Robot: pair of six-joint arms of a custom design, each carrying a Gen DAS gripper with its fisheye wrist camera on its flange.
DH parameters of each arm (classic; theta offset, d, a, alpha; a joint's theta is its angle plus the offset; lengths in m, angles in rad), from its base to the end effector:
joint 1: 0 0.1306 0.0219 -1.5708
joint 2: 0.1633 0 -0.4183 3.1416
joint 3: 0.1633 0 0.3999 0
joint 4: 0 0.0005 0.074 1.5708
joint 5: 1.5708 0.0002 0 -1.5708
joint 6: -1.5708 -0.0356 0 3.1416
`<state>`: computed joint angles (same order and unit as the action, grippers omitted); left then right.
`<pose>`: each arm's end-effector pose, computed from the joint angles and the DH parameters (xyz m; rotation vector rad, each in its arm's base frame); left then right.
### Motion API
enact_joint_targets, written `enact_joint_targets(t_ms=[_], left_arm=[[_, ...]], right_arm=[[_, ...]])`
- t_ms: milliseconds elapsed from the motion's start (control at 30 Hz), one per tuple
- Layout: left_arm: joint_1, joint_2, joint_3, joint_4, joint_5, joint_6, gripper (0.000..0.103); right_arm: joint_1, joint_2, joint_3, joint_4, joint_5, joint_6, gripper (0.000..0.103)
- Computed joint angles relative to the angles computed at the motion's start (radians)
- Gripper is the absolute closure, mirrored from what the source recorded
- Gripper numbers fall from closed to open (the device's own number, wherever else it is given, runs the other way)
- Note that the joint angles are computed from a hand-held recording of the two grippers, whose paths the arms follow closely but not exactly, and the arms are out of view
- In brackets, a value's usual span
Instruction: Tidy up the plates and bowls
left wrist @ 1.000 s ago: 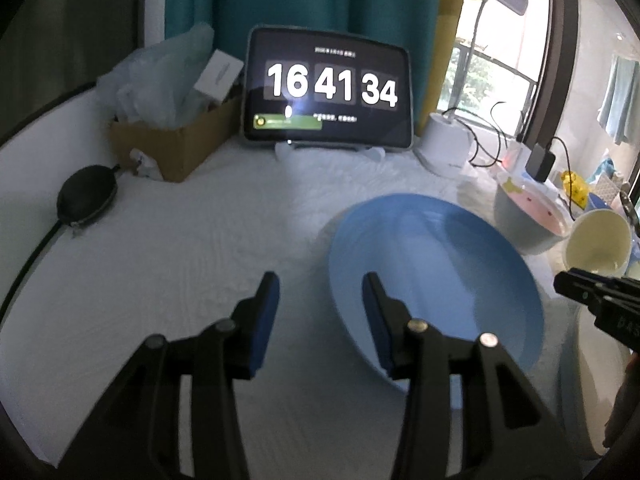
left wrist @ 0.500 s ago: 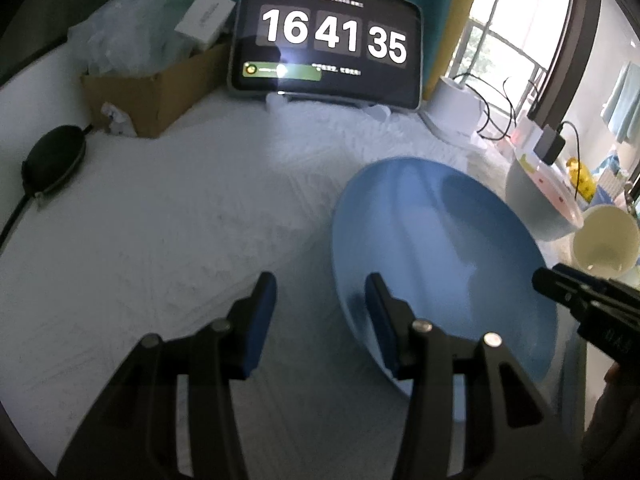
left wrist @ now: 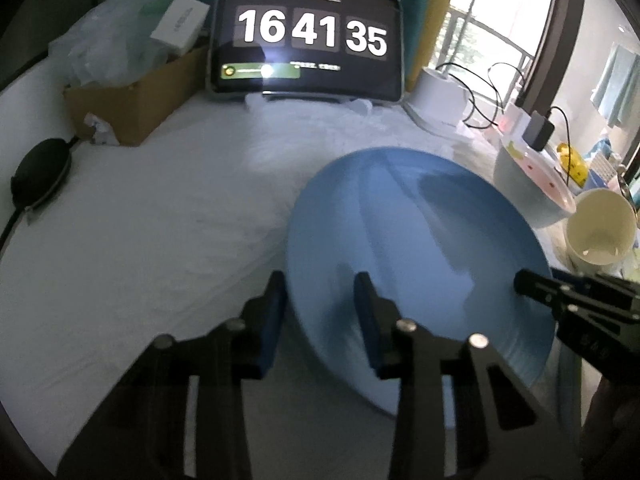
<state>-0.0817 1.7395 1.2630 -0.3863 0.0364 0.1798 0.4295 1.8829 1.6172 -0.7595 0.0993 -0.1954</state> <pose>0.5826 -0.0495 0.2593 -0.1032 2.4372 -0.1616 0.5979 0.2694 0.3039 -0.2668 2.5775 0.1003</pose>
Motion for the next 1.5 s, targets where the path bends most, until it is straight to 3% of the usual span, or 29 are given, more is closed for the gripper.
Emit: enact_joint_targets(t_ms=[700,1500], left_arm=[[-0.025,-0.133,-0.097,0.028,-0.013,-0.003,0.069],[-0.167,-0.222,-0.151,-0.008,-0.056,-0.014,0.069]], right_arm=[[0.016,-0.156,-0.158,0.13,0.032,-0.005,0.082],[-0.051,-0.349,-0.38,0.216,0.035,-0.055,0.082]])
